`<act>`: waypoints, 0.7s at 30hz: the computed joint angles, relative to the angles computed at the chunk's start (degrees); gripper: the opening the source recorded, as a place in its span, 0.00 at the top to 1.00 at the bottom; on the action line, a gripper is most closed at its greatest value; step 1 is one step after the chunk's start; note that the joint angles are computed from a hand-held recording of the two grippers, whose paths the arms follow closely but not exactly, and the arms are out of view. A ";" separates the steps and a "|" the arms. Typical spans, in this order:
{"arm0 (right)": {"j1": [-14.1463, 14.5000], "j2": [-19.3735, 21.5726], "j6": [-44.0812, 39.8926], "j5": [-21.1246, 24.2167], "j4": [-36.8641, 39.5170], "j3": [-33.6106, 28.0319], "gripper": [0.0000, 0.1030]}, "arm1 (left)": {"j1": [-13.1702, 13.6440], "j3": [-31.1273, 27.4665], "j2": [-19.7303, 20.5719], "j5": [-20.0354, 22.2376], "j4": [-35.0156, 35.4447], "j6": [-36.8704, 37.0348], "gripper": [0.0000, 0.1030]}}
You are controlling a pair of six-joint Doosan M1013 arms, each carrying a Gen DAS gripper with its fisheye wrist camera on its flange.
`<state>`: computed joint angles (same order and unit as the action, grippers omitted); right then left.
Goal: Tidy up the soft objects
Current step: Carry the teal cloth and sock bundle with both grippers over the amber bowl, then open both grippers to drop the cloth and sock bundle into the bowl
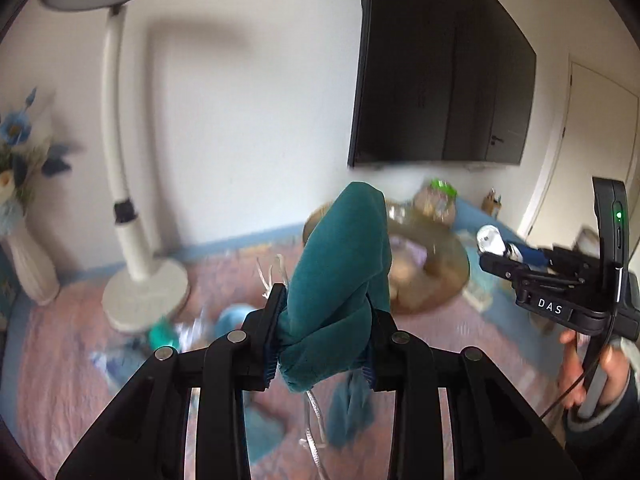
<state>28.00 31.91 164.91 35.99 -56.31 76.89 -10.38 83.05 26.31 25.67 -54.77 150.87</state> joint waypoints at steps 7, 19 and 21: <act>-5.49 2.36 0.01 -2.22 12.54 -4.90 0.57 | -3.75 -13.96 8.22 3.78 7.77 -13.88 0.71; -7.44 4.15 -7.37 -2.41 19.81 -6.81 0.40 | -5.62 -19.84 13.61 2.97 15.85 -23.11 0.07; -7.32 3.35 -5.93 -3.80 19.11 -5.19 0.39 | -4.97 -18.49 12.73 2.99 15.50 -23.13 0.07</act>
